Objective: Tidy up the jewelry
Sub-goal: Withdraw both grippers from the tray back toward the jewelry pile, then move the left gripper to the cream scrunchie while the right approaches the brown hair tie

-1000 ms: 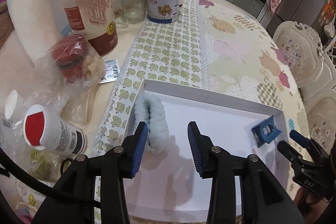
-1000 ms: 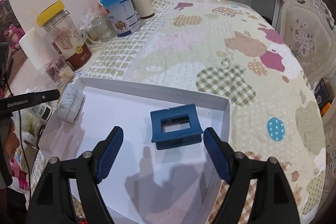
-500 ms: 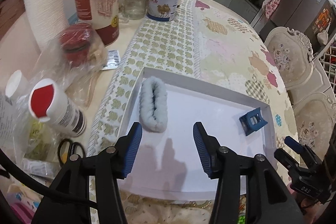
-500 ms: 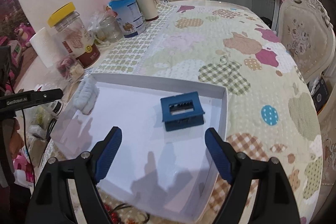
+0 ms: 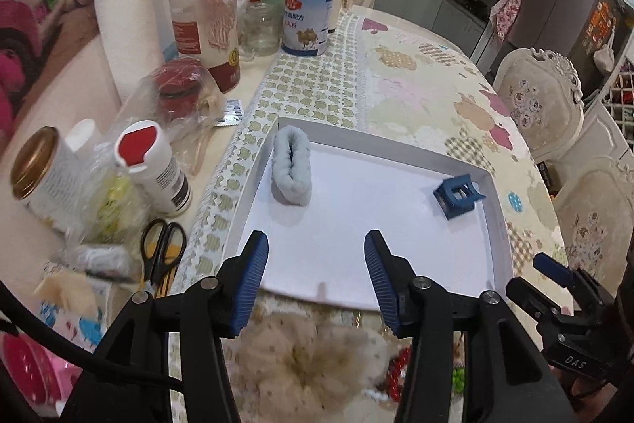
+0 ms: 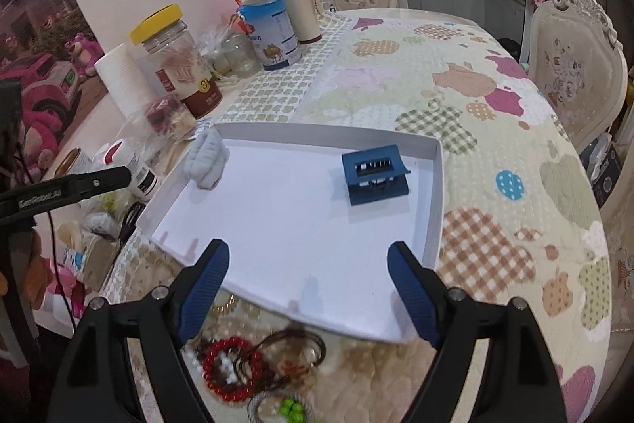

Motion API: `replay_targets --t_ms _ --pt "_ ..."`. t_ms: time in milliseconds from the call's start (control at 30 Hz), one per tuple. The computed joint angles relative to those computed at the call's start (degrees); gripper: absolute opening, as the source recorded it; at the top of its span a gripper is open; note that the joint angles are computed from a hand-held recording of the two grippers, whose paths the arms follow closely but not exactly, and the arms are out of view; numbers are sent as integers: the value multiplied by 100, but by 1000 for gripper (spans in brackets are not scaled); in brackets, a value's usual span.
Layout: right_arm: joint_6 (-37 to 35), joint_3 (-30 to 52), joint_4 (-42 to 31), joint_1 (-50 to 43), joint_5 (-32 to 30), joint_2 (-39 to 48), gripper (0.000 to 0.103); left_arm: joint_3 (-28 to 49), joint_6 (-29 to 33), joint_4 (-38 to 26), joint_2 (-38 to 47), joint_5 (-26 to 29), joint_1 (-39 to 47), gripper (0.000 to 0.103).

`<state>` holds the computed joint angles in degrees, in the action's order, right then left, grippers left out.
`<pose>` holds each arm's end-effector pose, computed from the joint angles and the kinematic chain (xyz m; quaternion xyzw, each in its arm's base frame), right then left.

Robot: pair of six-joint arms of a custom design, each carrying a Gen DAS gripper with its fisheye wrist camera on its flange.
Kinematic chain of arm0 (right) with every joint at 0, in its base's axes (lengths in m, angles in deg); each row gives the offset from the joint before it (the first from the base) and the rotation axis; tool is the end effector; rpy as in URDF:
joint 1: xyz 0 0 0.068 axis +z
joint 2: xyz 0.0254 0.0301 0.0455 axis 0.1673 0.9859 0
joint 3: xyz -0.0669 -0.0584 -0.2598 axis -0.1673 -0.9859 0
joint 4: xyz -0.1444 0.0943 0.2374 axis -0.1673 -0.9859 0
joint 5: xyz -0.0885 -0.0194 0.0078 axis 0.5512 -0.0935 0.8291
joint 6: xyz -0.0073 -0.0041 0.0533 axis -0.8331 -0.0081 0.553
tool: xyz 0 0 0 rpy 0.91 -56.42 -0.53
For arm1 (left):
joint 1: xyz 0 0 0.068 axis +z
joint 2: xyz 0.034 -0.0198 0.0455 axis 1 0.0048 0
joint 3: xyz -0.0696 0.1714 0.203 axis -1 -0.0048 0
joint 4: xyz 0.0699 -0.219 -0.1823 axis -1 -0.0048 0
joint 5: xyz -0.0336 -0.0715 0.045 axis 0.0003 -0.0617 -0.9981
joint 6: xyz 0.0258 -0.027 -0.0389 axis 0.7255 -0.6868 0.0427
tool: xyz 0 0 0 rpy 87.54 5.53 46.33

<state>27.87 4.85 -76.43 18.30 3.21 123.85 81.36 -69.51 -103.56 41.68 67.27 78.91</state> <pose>0.1895 0.0216 0.2454 0.2307 0.9048 0.0332 0.3563 0.3561 -0.0811 0.2859 0.2778 0.9101 -0.1614 0.2615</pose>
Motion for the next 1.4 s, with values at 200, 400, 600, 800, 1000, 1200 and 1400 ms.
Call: replay_targets --t_ms 200,400,600,800,1000,1200,1400 --pt "455 51 -634 700 497 -498 85 -866 36 223 -982 -224 -56 41" --pt "1053 220 -1361 1467 1116 -939 85 -1403 3 222 -1743 -248 -33 41" --pt "1526 581 -2073 2458 1952 -1006 85 -1714 -57 167 -2296 -277 -3 41" --pt "1914 681 -2561 3037 2226 -1143 85 -1679 -19 -187 -2452 14 330 41" --pt "2509 805 -3110 3723 2661 -1186 85 -1771 7 -307 -2701 91 482 41" --pt "2774 934 -3361 4025 2846 -1173 85 -1834 31 -349 -2830 89 521 41" --pt "2796 931 -3371 4081 2842 -1194 85 -1890 66 -369 -2877 79 556 41"
